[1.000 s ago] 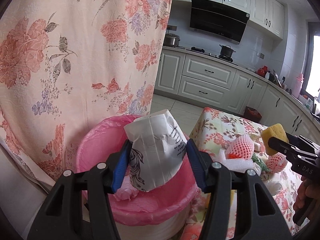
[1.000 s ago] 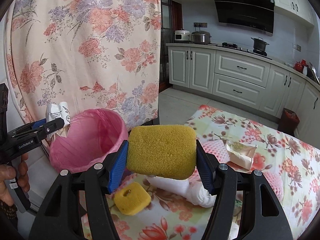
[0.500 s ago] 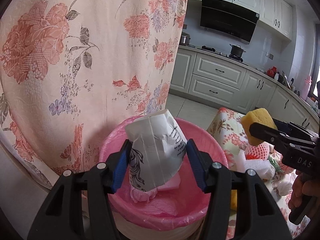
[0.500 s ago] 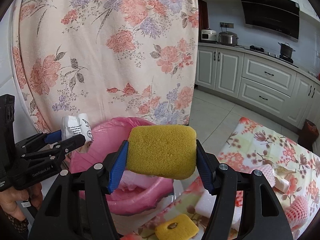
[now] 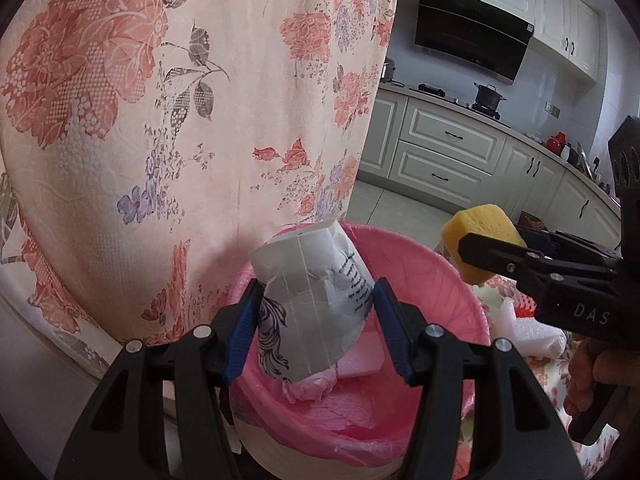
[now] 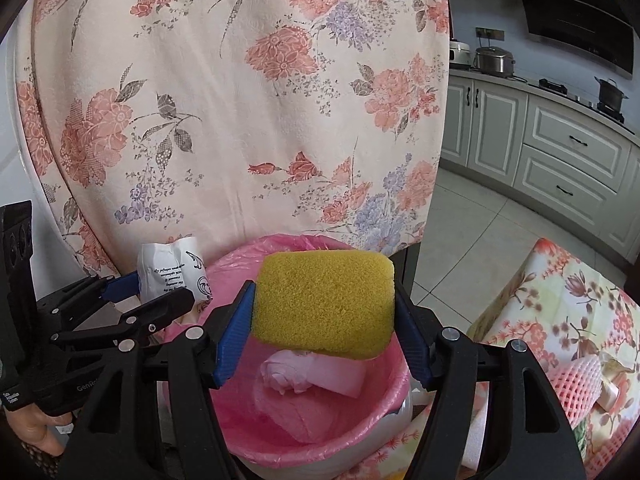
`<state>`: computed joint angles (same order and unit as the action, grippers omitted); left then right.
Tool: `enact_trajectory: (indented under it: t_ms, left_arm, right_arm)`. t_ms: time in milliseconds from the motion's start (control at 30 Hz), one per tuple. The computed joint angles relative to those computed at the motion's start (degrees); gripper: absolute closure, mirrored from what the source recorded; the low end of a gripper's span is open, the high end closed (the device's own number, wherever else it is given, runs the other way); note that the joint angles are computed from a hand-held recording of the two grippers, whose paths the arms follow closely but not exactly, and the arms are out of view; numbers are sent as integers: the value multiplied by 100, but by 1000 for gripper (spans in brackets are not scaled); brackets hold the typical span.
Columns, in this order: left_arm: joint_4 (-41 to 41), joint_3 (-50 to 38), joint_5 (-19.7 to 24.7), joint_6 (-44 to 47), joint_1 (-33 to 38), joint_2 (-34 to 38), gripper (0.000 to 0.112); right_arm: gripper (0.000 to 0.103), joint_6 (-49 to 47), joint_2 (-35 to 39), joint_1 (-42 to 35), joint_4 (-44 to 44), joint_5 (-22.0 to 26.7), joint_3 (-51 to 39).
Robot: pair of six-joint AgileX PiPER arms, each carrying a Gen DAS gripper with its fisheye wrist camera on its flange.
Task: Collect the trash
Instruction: 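Carry the paper bag into the pink bin with the left tool while the right drops the sponge, then move both open tools back from the bin toward the table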
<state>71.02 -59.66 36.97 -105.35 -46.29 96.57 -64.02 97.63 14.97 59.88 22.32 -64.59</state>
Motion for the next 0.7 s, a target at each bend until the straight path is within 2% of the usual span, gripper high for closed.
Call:
enact_trajectory:
  t_ms: [100, 200, 400, 633, 700]
  left_arm:
    - [-68, -38, -43, 95, 90, 21, 55]
    - [-114, -79, -6, 145, 139, 36, 46]
    - [-123, -21, 156, 124, 13, -51, 46]
    - [-125, -110, 519, 81, -386, -72, 45]
    - [-122, -173, 610, 56, -524, -55, 45]
  right_arm:
    - [33, 102, 122, 36, -64, 1, -115]
    - [24, -71, 170, 27, 113, 23, -137]
    - [24, -227, 51, 15, 242, -76, -1]
    - [24, -710, -606, -70, 542, -749, 629]
    - [24, -1127, -843, -159, 864, -885, 876]
